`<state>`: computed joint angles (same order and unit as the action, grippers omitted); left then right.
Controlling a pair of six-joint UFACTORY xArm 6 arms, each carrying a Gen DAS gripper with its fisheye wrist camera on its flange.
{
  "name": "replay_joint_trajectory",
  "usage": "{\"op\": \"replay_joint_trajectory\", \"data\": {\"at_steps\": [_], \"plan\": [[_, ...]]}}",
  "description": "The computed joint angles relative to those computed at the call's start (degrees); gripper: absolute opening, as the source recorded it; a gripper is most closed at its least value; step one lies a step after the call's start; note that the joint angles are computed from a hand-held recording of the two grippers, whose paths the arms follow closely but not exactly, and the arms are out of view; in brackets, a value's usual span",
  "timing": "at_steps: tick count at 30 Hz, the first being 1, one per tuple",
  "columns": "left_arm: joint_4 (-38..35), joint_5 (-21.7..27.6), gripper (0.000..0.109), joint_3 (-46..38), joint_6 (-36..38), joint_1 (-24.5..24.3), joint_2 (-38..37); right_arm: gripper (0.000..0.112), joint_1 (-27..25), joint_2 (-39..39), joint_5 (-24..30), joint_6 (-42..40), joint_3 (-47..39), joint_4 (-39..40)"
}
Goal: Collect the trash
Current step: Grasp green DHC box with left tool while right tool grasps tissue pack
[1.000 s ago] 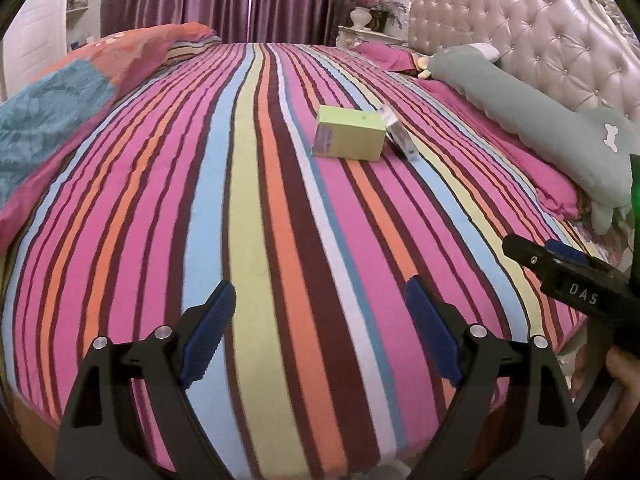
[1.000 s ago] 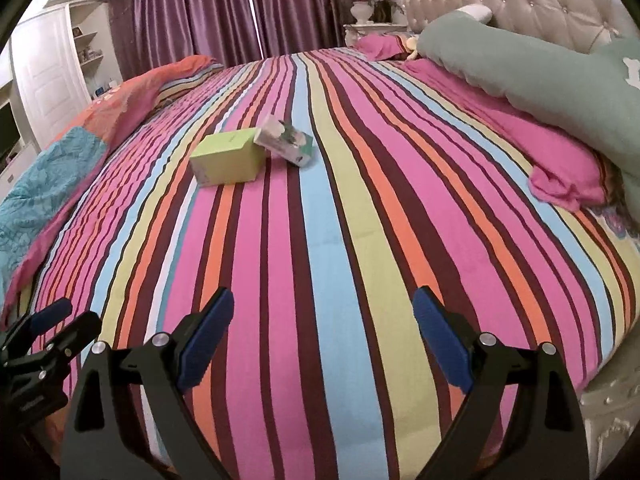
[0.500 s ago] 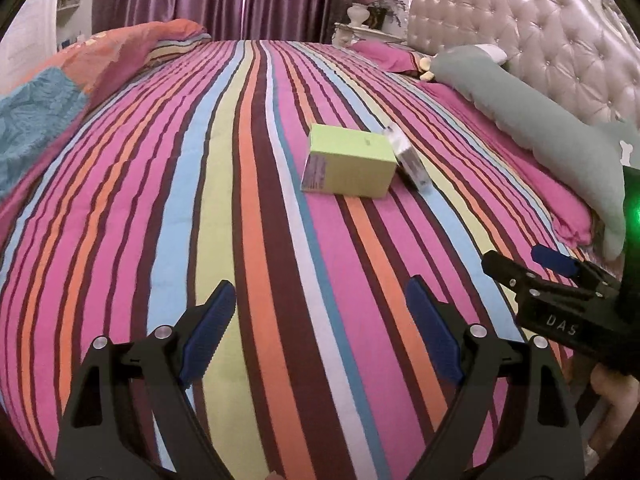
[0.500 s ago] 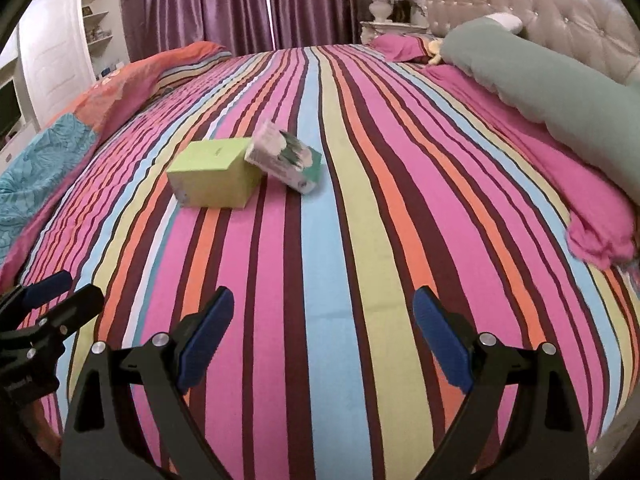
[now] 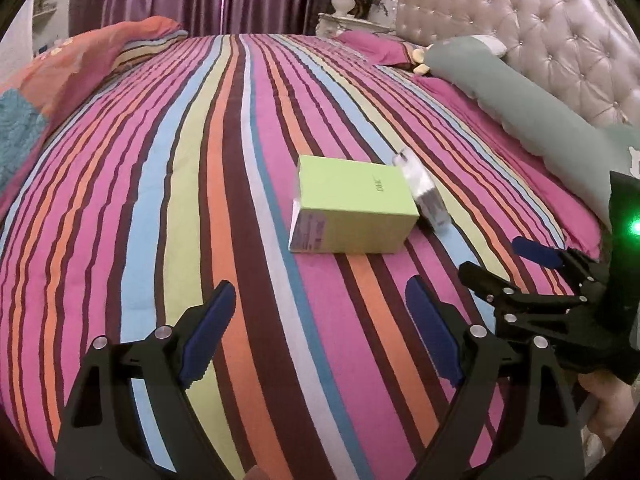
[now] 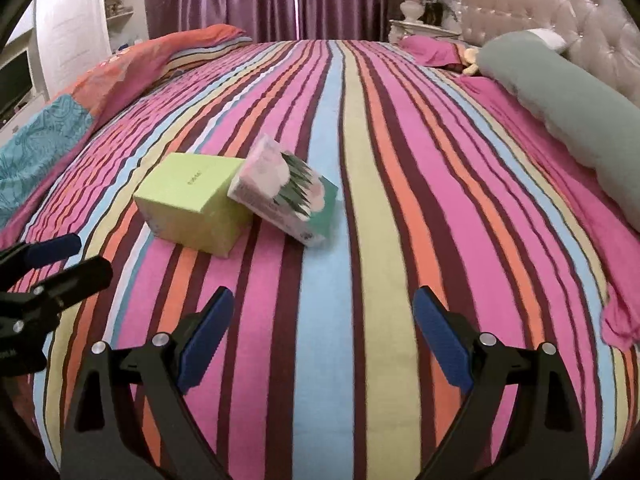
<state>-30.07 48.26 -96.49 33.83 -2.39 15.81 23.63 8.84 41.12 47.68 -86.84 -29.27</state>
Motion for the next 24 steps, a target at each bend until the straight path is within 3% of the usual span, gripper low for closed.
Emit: {"op": "replay_joint_trajectory", "data": {"at_steps": [9,24], "plan": [[0.71,2.19,0.084,-6.43,-3.17,-1.48,4.15,0.087,-1.06,6.52,1.03,-7.20,-7.70,0.87],[2.24,9.41,0.084,-22.09,12.28,-0.43,14.43,0.087,-2.80,11.90,0.34,-10.86,-13.83,2.79]]}}
